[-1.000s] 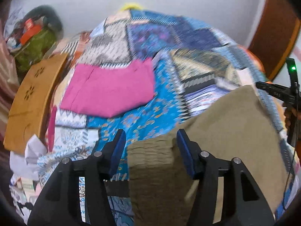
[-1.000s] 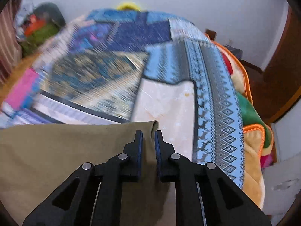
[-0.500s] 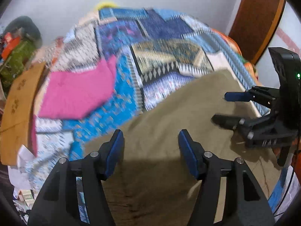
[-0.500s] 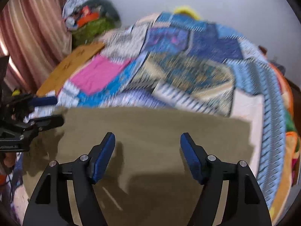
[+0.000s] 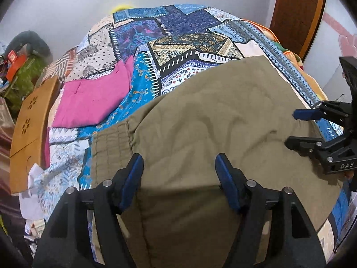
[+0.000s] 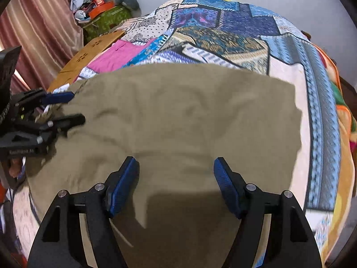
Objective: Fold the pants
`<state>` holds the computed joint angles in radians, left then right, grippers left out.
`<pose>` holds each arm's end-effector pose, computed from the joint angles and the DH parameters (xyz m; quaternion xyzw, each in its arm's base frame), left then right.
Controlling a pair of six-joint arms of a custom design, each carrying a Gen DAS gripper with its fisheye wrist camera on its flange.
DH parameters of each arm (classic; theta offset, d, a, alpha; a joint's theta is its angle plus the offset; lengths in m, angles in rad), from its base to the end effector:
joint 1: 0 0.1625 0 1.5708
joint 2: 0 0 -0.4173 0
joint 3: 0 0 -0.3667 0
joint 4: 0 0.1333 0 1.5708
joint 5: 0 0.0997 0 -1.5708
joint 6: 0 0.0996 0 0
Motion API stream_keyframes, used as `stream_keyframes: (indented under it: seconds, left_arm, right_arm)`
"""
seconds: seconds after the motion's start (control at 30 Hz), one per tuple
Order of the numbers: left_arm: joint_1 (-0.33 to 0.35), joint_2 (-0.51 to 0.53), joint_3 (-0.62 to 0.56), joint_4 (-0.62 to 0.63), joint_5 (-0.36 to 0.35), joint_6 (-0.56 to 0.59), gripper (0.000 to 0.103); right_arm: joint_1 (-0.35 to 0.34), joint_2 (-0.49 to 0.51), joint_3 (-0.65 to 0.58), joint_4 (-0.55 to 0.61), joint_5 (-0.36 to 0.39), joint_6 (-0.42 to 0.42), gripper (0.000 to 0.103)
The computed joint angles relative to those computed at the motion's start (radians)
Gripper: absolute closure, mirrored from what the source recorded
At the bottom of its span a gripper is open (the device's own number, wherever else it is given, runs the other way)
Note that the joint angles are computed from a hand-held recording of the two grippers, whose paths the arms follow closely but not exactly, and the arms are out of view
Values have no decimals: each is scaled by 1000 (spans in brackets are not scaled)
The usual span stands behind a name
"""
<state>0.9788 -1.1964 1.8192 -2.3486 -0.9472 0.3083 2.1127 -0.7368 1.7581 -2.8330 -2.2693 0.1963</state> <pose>-0.1544 -0.5727 0.2725 0.3915 0.8647 -0.1162 0.2924 0.3768 -0.4917 0.0799 0.1199 -0.9260 0.2279 0.2761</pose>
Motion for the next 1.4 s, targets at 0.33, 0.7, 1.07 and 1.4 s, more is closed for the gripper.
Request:
stream_keyframes:
  seconds: [0.33, 0.7, 1.07, 1.4]
  left_arm:
    - [-49, -103, 143, -66, 43, 15, 34]
    - [-59, -214, 219, -54, 50, -35, 22]
    - [-45, -308, 220, 36, 51, -84, 20]
    - [40, -373, 117, 198, -138, -265, 20]
  right_arm:
    - [52, -70, 160, -76, -36, 135, 35]
    - [107, -112, 256, -60, -101, 278, 35]
    - [151, -111, 209, 81, -189, 298, 35]
    - [170, -11, 85, -112, -156, 113, 35]
